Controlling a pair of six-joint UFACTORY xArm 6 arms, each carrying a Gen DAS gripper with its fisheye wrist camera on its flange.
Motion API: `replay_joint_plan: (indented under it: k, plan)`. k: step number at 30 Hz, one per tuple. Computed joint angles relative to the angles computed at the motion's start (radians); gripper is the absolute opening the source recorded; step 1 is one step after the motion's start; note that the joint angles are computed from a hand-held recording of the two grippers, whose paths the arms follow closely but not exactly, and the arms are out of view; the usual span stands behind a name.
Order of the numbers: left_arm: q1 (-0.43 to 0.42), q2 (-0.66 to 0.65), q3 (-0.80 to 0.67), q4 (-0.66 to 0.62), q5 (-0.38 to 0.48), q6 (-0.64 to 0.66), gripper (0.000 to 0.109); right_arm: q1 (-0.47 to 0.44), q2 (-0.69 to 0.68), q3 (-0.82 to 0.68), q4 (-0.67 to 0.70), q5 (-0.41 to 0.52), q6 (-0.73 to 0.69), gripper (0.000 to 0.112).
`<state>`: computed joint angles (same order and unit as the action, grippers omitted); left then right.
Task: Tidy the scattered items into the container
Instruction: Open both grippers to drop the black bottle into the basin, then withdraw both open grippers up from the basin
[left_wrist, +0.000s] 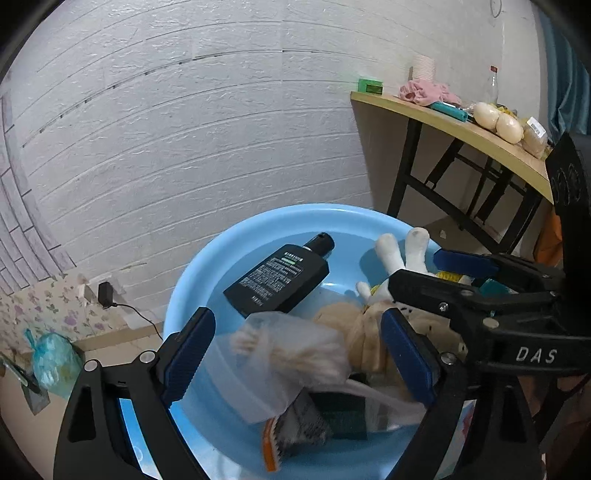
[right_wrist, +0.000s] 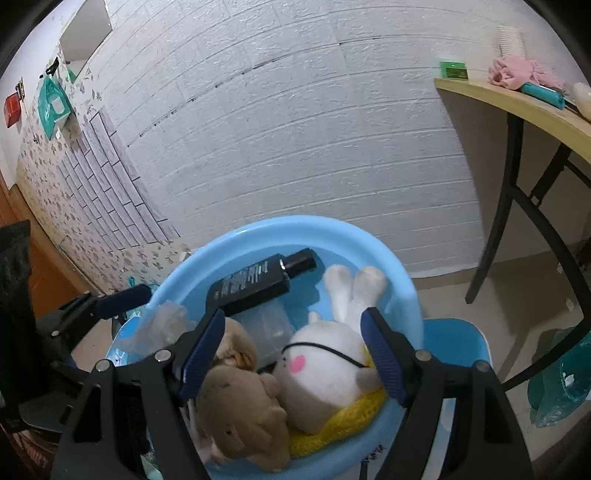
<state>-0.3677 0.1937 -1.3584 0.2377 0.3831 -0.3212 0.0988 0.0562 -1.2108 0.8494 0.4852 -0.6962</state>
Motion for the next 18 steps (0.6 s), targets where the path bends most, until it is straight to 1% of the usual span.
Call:
replay_joint_plan:
  k: [5, 7, 11, 18]
  plan:
    - [0.007, -0.028, 0.025, 0.038, 0.016, -0.06, 0.092, 0.007, -0.022, 0.02, -0.015, -0.017, -0.006, 0.076]
    - [0.009, -0.041, 0.035, 0.035, 0.02, -0.06, 0.092, 0.013, -0.031, 0.025, -0.015, -0.026, -0.013, 0.076]
    - [0.012, -0.062, 0.051, 0.09, 0.031, -0.109, 0.092, 0.023, -0.041, 0.034, -0.036, -0.048, -0.009, 0.076]
    - [0.019, -0.104, 0.096, 0.147, 0.028, -0.179, 0.092, 0.038, -0.068, 0.064, -0.074, -0.086, 0.006, 0.076]
